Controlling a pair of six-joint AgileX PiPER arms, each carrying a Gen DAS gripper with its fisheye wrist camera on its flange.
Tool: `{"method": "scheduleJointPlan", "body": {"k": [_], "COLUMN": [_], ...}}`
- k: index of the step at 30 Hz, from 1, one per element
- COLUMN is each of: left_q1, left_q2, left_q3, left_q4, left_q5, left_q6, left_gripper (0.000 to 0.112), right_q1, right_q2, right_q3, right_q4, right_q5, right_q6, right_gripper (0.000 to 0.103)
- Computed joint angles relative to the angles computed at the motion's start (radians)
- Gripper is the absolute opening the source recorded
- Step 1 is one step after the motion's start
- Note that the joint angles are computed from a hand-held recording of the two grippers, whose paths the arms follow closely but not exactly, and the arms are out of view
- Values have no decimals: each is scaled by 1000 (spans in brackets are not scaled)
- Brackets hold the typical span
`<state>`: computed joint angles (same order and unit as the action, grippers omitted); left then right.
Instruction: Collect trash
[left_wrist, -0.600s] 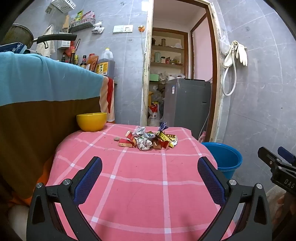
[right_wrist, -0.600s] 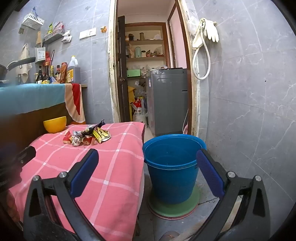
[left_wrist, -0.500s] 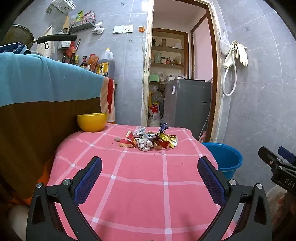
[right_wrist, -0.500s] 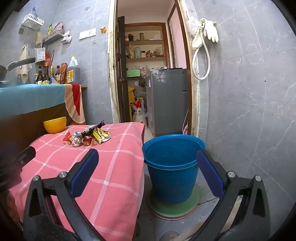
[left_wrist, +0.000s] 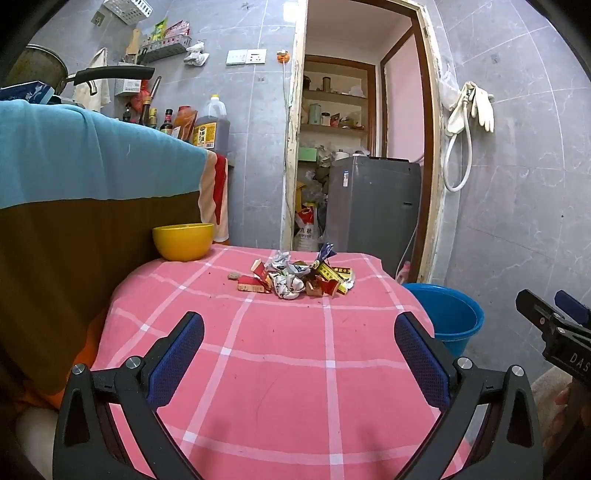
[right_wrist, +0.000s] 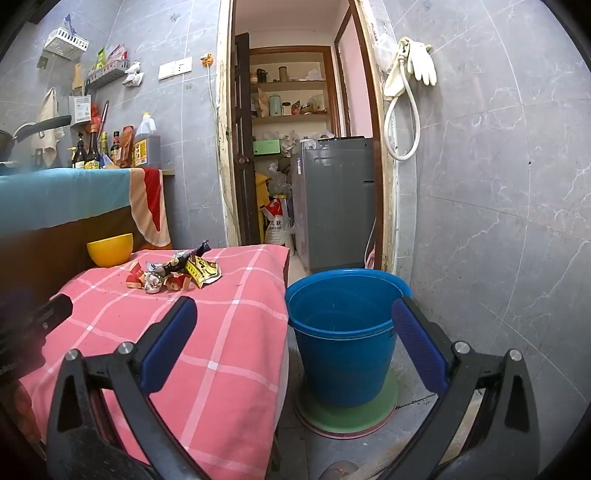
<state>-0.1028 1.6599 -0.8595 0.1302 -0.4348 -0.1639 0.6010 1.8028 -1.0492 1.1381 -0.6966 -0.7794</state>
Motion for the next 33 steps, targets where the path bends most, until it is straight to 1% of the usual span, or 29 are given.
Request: {"method": "scheduleJointPlan", "body": {"k": [14,16,17,33], "left_q1": [-2,-6,-18,-17], "left_q2": [-3,-1,7,7], "left_q3": [2,3,2,3], "left_q4": [-4,-18,-49,-45], "left_q5": [1,-2,-9,-10], "left_q6": [2,15,41,38], "left_gripper": [101,101,101,101], "right_q1": [2,2,2,4], "right_q2": [-1,-1,-2,-4], "right_q3": [3,3,3,5], "right_q4": [-4,-3,-1,-2], "right_q5": [-4,-5,-5,-7], "right_q6": [4,4,2,5], "right_gripper": [103,103,103,103]}}
